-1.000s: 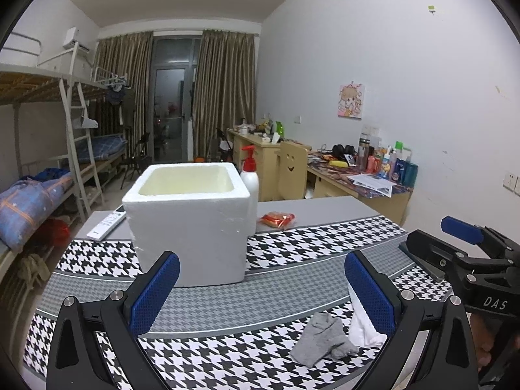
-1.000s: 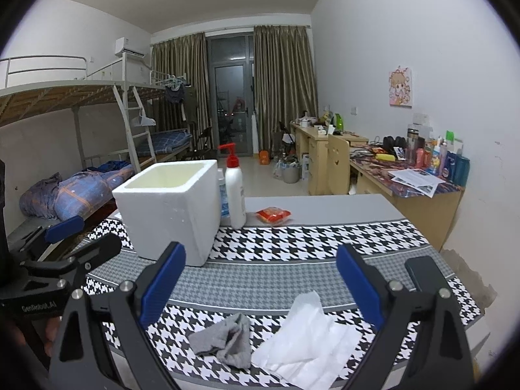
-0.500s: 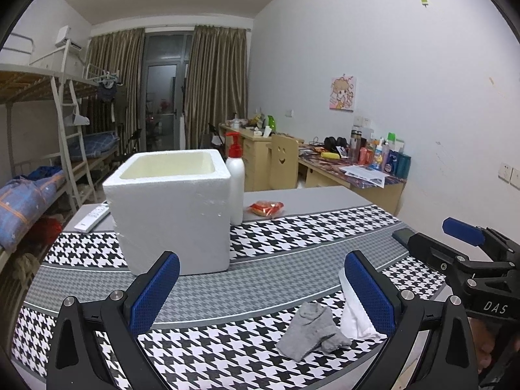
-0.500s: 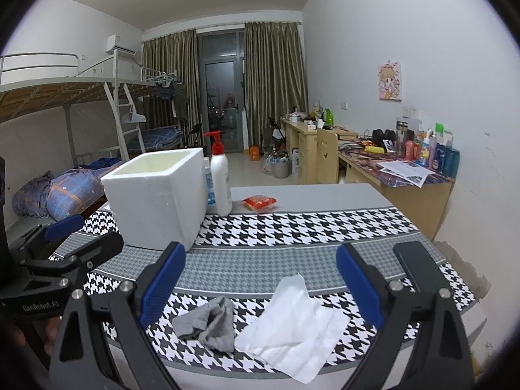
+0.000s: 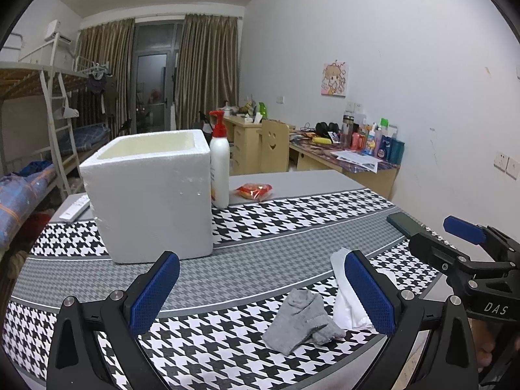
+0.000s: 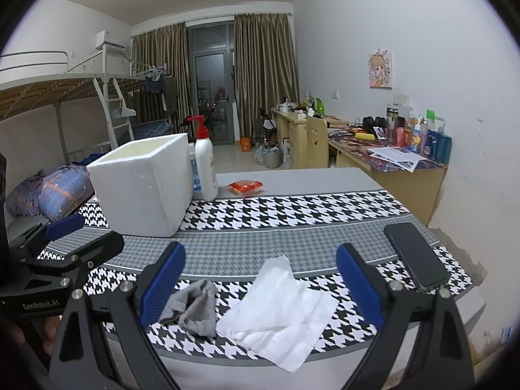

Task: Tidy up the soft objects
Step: 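Move both tools toward the grey sock and the white tissue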

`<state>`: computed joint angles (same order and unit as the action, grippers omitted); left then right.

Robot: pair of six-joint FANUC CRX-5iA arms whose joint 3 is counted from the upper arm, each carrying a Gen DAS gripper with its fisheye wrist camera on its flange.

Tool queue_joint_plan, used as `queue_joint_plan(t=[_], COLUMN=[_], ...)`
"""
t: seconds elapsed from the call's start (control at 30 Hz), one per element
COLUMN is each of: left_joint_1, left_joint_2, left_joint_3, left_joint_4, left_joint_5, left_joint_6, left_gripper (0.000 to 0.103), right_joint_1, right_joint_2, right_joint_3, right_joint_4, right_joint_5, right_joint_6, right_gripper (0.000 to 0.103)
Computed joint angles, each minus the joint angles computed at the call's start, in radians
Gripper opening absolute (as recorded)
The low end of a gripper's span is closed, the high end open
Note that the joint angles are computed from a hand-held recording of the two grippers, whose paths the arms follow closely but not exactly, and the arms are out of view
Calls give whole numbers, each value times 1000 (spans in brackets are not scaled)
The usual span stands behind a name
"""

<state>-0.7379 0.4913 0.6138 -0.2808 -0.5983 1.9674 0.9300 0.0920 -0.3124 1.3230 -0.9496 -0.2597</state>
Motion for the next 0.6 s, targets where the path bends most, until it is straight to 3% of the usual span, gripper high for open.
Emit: queue_joint_plan(t=[0.6], left_joint_1=[-6], left_joint_2=[61], left_joint_3=[55], left_joint_4=[65], left_joint_5=[-36], left_joint_6=[-78], left_gripper=[102], right_joint_1=[-1], right_joint_2=[-11], right_joint_3=[-25], right_joint_4=[-51], right_joint_5=[-6], right_joint_6=[-6], right_gripper=[96])
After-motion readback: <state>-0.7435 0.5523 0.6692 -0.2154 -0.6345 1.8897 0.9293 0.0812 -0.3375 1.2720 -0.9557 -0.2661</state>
